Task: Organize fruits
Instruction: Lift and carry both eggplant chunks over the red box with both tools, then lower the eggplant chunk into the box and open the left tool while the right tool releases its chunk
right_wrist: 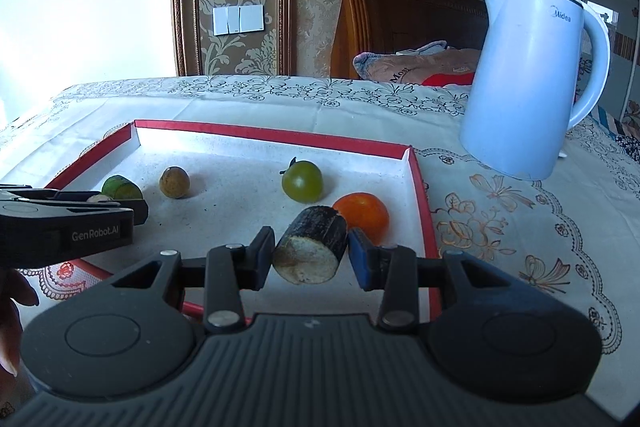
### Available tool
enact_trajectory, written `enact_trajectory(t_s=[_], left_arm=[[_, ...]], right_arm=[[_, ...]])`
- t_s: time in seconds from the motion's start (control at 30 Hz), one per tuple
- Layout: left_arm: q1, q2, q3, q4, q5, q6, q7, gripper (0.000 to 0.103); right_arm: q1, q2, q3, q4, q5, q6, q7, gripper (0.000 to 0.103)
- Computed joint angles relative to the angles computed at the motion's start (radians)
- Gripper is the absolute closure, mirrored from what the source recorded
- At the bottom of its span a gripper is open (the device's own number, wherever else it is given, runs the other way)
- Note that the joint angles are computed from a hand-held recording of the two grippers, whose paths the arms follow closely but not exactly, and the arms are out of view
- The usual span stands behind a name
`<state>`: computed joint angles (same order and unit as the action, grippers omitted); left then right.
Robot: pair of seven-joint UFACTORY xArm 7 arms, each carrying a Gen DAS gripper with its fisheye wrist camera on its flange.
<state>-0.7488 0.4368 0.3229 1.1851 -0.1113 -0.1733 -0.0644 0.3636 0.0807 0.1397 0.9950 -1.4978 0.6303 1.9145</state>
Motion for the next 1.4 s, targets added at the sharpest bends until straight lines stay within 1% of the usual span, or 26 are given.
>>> enact_trajectory(t_s=[0.03,0.13,0.2,0.23,0.3,0.43,0.5,0.57,0.63,0.67,0.73,0.8,0.9,1.03,1.1,1.17,1.27,1.3,1.37,1.4], left_arm=[[-0.015,0.008,0.017,0.007,-0.007,-0.001,-0.004,0.063],[-0.035,0.015,0.039,0.011,-0.013,-0.005,-0.003,0.063],[-0.037,0.015,0.039,0.012,-0.019,-0.008,0.0,0.063],[-0.027,0.015,0.029,0.013,-0.018,-0.01,0.003,0.063],[-0.037,0.017,0.038,0.015,-0.025,-0.011,0.007,0.063],[-0.037,0.029,0.041,0.029,-0.033,-0.008,0.013,0.063],[-0.074,0.043,0.083,0.038,-0.047,-0.003,0.007,0.063],[-0.087,0.059,0.104,0.053,-0.052,0.004,0.001,0.063],[-0.115,0.075,0.142,0.063,-0.06,0.011,-0.015,0.063],[-0.117,0.079,0.147,0.067,-0.058,0.014,-0.022,0.063],[-0.078,0.076,0.112,0.074,-0.043,0.014,-0.03,0.063],[-0.077,0.08,0.114,0.076,-0.036,0.012,-0.039,0.062],[-0.095,0.085,0.133,0.071,-0.033,0.001,-0.044,0.062],[-0.087,0.081,0.121,0.068,-0.036,-0.004,-0.034,0.062],[-0.055,0.07,0.085,0.063,-0.032,-0.012,-0.028,0.062],[-0.039,0.067,0.066,0.063,-0.034,-0.01,-0.022,0.061],[-0.055,0.072,0.084,0.066,-0.042,0.0,-0.022,0.06],[-0.048,0.07,0.077,0.068,-0.039,0.005,-0.022,0.056],[-0.009,0.062,0.035,0.07,-0.023,0.015,-0.025,0.048],[-0.007,0.06,0.033,0.068,-0.02,0.015,-0.031,0.046]], right_arm=[[-0.002,0.005,-0.002,0.005,0.003,-0.006,-0.002,0.065],[-0.004,0.024,-0.007,0.025,0.01,-0.008,-0.016,0.065],[-0.001,0.038,-0.011,0.039,0.017,-0.007,-0.03,0.065],[-0.001,0.045,-0.014,0.046,0.022,-0.013,-0.036,0.065],[-0.002,0.055,-0.02,0.055,0.033,-0.025,-0.046,0.065],[0.009,0.068,-0.027,0.07,0.032,-0.016,-0.054,0.065],[0.011,0.077,-0.031,0.08,0.027,-0.019,-0.055,0.065],[0.013,0.09,-0.035,0.095,0.028,-0.021,-0.068,0.065],[0.014,0.103,-0.041,0.111,0.03,-0.03,-0.071,0.065],[0.014,0.112,-0.044,0.122,0.033,-0.032,-0.079,0.065],[0.016,0.126,-0.051,0.139,0.04,-0.036,-0.089,0.065],[0.012,0.145,-0.06,0.158,0.066,-0.055,-0.114,0.065],[0.013,0.154,-0.075,0.163,0.08,-0.079,-0.112,0.065],[0.022,0.152,-0.083,0.161,0.077,-0.077,-0.109,0.065],[0.023,0.149,-0.084,0.158,0.074,-0.077,-0.103,0.065],[0.023,0.148,-0.084,0.157,0.073,-0.078,-0.101,0.065],[0.024,0.146,-0.084,0.155,0.072,-0.076,-0.098,0.066],[0.026,0.146,-0.084,0.156,0.067,-0.071,-0.094,0.066],[0.029,0.141,-0.083,0.153,0.052,-0.062,-0.081,0.066],[0.029,0.138,-0.081,0.151,0.047,-0.058,-0.077,0.064]])
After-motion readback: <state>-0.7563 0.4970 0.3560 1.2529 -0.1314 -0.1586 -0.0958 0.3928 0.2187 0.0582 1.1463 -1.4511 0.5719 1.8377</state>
